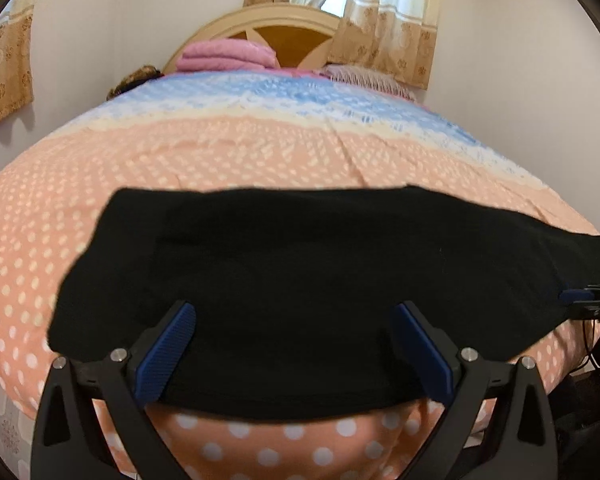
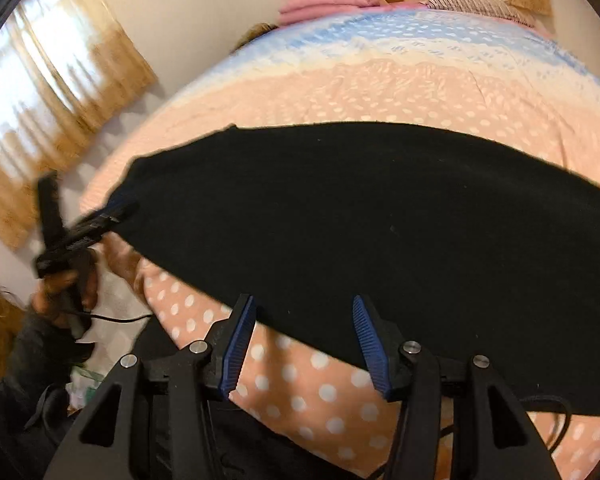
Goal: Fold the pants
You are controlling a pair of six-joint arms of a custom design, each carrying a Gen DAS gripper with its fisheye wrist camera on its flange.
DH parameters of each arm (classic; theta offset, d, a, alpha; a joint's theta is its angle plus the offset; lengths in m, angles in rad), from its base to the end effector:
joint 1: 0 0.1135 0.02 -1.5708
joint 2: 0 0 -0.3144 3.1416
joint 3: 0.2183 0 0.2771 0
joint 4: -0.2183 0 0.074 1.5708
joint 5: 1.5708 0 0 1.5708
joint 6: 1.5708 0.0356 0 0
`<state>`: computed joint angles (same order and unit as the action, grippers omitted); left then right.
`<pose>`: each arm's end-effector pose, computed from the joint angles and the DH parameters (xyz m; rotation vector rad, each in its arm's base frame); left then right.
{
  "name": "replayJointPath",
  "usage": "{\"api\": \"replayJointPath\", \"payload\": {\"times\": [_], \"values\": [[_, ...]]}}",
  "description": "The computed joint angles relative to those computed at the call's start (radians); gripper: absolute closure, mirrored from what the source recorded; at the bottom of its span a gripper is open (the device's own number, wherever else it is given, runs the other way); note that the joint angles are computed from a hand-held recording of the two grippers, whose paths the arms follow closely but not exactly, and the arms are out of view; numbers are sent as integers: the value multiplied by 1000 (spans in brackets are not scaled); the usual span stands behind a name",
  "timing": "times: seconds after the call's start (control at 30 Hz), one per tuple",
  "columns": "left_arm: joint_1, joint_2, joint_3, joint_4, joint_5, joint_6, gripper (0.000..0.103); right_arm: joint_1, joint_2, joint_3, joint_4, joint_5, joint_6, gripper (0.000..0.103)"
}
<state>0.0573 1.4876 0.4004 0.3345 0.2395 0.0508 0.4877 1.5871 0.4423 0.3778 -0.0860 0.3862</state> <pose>0.2521 0.0060 0.1410 0.1127 2.3046 -0.2229 0.2374 0.1294 0.1303 -0.1653 2.3910 0.5244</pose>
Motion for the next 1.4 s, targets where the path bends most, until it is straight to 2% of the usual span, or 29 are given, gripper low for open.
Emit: {"api": "replayJointPath", "payload": {"times": [0.07, 0.17, 0.23, 0.37, 0.4, 0.5, 0.57, 0.67, 0.8, 0.9, 0.97, 1.1, 1.27, 1.4], "values": [[-29, -26, -1, -18, -19, -5, 1, -17, -36, -32, 30, -5, 25, 50], [-75, -82, 7, -55, -24, -25, 1, -17, -110, -62, 29, 94, 52, 48], [-120, -109, 21, -80, -37, -38, 1, -41, -189, -68, -45, 191, 50, 47], [-227, -121, 50, -100, -73, -64, 1, -158, -372, -99, -177, 220, 13, 45], [-260, -117, 60, -104, -85, -71, 1, -184, -424, -103, -237, 261, -5, 42], [-332, -90, 88, -103, -119, -89, 1, -233, -488, -101, -356, 411, -49, 42], [-379, -60, 112, -107, -152, -104, 1, -280, -492, -109, -377, 437, -78, 42], [-426, -6, 151, -118, -175, -125, 1, -375, -441, -120, -357, 397, -116, 42], [-475, 54, 187, -137, -204, -143, 1, -465, -363, -172, -240, 343, -183, 42], [-492, 83, 188, -143, -209, -165, 1, -418, -340, -182, -214, 399, -196, 39], [-504, 102, 184, -130, -217, -185, 1, -408, -336, -188, -208, 404, -203, 36], [-557, 115, 174, -105, -302, -188, 0, -439, -341, -198, -187, 364, -242, 35], [-549, 105, 176, -117, -287, -195, 0, -469, -423, -210, -228, 304, -230, 35], [-524, 86, 163, -111, -264, -182, 0, -633, -630, -252, -294, 148, -232, 35]]}}
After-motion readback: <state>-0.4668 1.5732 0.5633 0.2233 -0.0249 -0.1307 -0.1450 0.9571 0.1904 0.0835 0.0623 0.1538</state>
